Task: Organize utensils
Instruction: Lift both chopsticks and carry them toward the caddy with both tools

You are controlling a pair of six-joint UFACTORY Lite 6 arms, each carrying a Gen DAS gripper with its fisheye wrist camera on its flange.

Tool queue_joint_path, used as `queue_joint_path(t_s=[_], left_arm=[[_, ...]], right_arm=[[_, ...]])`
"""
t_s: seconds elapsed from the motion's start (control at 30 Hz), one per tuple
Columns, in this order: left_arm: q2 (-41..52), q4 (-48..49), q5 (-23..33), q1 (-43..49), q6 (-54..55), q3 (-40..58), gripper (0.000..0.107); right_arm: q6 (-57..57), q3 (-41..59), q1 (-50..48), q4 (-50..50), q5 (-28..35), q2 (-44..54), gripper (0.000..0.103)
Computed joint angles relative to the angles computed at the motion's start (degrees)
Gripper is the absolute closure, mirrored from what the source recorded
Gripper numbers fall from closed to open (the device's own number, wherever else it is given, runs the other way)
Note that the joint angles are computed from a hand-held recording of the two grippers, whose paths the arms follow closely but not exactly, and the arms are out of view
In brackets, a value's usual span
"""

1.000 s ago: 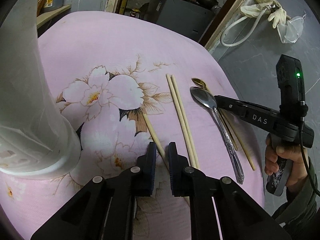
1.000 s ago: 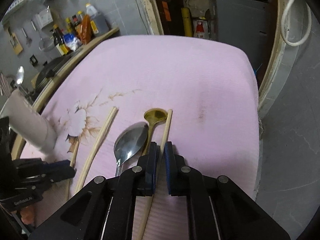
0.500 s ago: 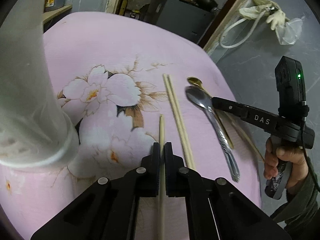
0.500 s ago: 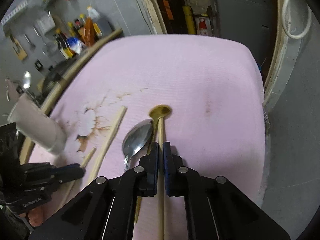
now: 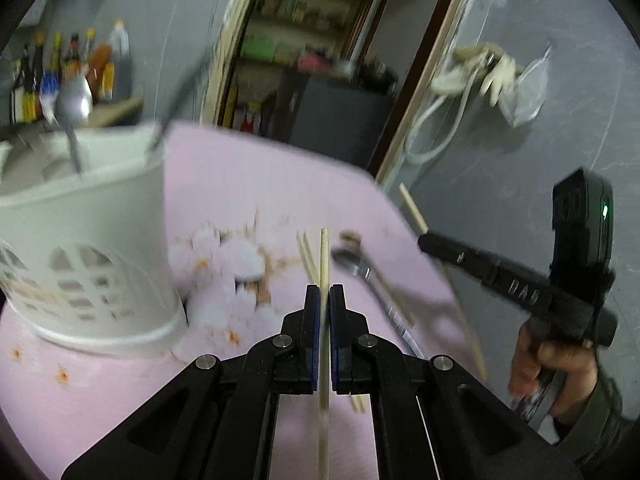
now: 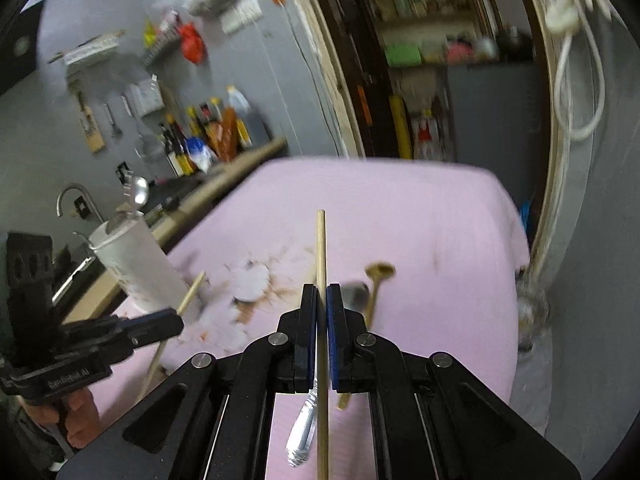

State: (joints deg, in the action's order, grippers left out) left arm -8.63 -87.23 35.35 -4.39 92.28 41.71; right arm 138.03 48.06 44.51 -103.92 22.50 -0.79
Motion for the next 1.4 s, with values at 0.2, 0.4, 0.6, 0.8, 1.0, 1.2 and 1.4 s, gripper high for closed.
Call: queue_joint_path(t_s=[0.2,0.4,0.6,0.8,1.0,1.2,1.4], left_arm=[[-8.63,-12.91,-2.46,1.05,11.98,-6.21,0.105],[-11.46,-14.65,4.36,9.68,14.39,-7.12,0.105],[-10.00,-11.03,10.72,19.72,12.05,-1.54,0.105],[-4.86,-10.37,16.43,28.68,11.20,6.02,0.105],[5.66,-12.64,20.44,34.41,10.72,17.96,0.105],[19.21,-16.16,21.09,36.43,5.93,32.11,0.105],[29.73,-19.66,21.85,37.77,1.16,42.46,0.105]], right_arm=[[-0.35,2.81,10.26,-0.29,15.09,2.32,0.100],[-1.39,8.94,15.00,-2.10,21.57,6.26,0.100],[3.72,15.16,16.42,-9.94,24.01,10.07,0.100],[4.39,28.17,16.58,-14.88,26.62,19.14,0.100],[4.66,43.59,15.50,-18.78,27.26,29.57,0.100],[9.37,55.61,13.93,-24.10,30.16,39.56,0.100],[10.38,65.75,12.95,-23.86,33.34,48.53,0.100]])
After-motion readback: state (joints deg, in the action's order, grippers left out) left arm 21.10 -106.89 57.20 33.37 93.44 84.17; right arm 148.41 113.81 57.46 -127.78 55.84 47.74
